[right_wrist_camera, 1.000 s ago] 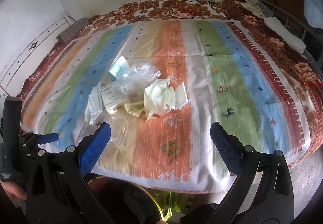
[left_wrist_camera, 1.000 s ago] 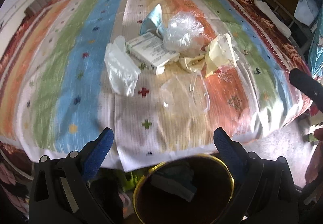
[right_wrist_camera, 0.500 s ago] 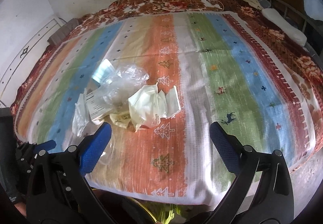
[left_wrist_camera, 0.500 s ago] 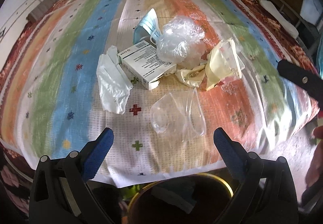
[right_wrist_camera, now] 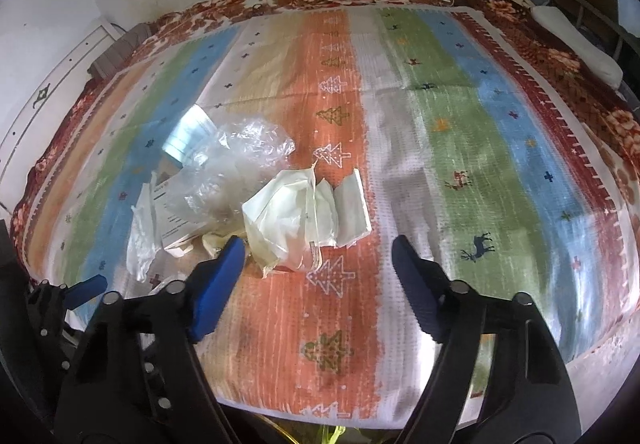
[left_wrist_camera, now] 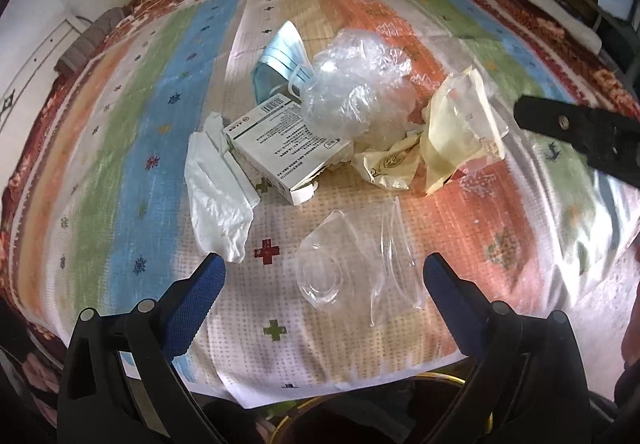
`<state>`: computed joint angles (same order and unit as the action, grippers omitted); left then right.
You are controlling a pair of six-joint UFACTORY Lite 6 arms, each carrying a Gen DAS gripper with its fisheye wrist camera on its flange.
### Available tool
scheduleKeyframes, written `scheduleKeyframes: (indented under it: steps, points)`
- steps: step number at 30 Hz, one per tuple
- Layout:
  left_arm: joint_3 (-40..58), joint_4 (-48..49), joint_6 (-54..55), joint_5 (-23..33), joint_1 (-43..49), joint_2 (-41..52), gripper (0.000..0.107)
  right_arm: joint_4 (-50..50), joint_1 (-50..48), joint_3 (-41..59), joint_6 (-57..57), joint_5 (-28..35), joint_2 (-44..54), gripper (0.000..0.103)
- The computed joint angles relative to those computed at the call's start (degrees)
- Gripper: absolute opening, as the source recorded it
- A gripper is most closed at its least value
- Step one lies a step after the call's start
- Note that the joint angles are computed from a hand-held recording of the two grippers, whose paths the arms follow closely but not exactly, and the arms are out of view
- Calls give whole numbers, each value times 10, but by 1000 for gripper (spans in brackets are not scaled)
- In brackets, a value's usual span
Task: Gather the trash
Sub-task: 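Grasp a white tissue with the right tool while the left tool grasps the clear plastic cup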
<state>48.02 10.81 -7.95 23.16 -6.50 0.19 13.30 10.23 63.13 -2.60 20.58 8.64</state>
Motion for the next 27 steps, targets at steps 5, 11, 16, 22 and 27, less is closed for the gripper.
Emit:
scheduleKeyframes:
  steps: [5,11,16,22,27]
  points:
    - [8,49,-42,-5,-22,20,97,-9,1,38,8,2,52,53]
    - [0,164,-137,-9,-51,26,94,-19,1,78,16,5,107,33]
    - [8,90,-50,-10,-27,24,87,11,-3,95,-18,9,135,22]
    - [27,-8,59,0,19,37,71,46,-7,100,-45,22,148,6]
    - [44,-101,153,12,61,49,47,72,-10,89,-60,25,145,0]
